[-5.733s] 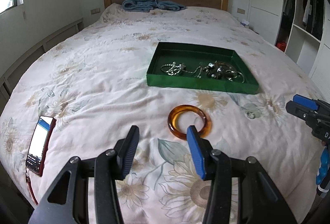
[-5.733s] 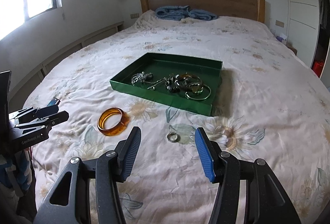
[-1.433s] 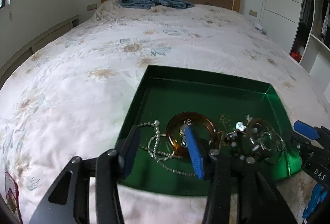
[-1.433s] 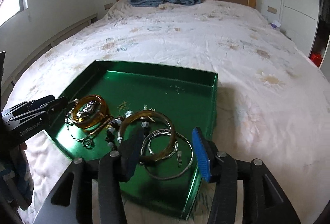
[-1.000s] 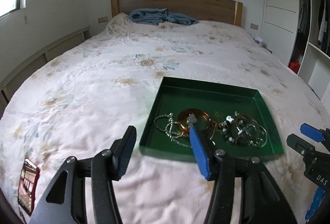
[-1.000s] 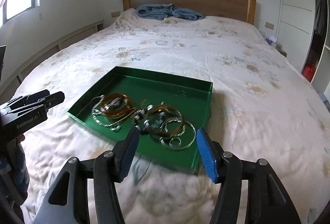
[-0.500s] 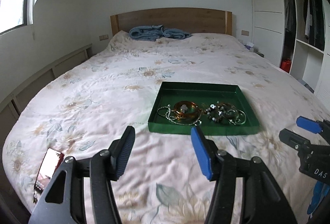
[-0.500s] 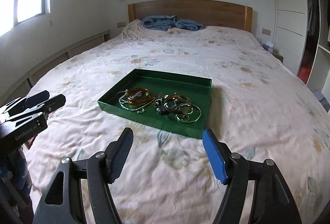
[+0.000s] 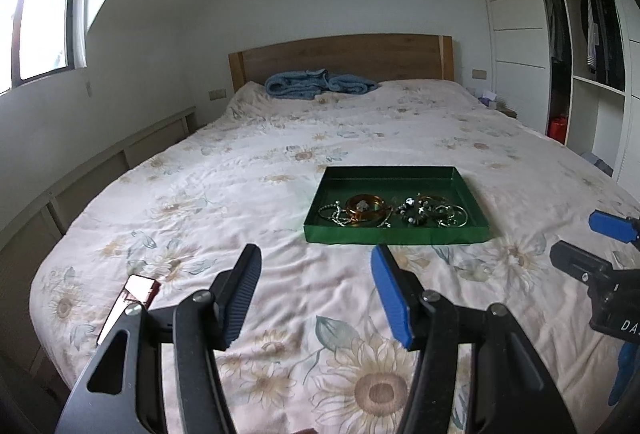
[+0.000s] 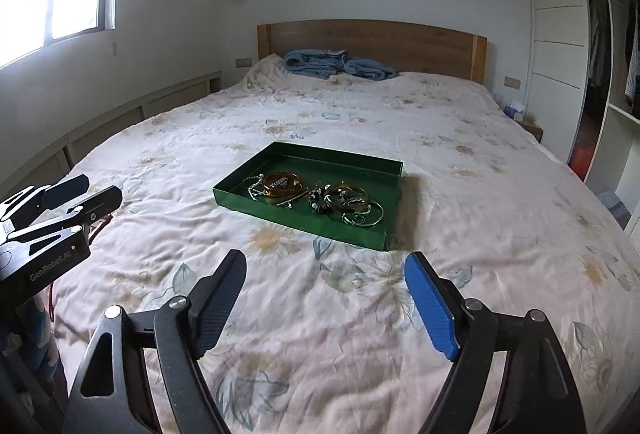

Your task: Organize jewelry

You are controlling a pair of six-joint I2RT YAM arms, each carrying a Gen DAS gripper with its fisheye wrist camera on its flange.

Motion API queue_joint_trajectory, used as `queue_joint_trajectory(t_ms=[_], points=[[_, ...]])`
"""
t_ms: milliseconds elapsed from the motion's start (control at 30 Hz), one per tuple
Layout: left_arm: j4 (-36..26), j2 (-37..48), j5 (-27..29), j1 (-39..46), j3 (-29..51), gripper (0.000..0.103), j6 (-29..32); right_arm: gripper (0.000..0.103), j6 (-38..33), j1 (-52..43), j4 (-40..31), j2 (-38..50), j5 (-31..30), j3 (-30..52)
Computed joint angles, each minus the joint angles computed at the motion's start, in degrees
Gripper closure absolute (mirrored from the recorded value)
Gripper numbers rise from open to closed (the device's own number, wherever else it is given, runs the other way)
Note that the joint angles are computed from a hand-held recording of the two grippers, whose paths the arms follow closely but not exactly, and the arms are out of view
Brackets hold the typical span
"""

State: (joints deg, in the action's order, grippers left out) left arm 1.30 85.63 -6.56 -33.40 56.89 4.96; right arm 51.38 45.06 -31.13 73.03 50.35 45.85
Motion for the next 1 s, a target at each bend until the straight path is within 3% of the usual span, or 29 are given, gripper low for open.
queue_joint_trajectory(t_ms=[67, 300, 533, 1000], points=[[0.25, -1.76, 0.29, -0.01, -1.54, 0.042, -0.14, 0.021, 2.5, 1.94, -2.29, -0.62, 1.35, -0.22], [-0.84, -6.93, 0.74, -0.43, -4.78, 0.041, -0.64, 0.018, 11.61, 7.22, -10.13, -1.35, 4.97, -0.39], [-2.27, -10.08, 0.91, -1.21, -6.43, 0.04, -0.78, 0.005, 20.04, 10.45, -17.93, -2.63, 7.59, -0.33], [-3.44, -11.7, 1.53, -2.17, -7.1, 0.039, -1.05, 0.003, 27.04, 13.39, -25.34, -1.8, 10.42, 1.36]])
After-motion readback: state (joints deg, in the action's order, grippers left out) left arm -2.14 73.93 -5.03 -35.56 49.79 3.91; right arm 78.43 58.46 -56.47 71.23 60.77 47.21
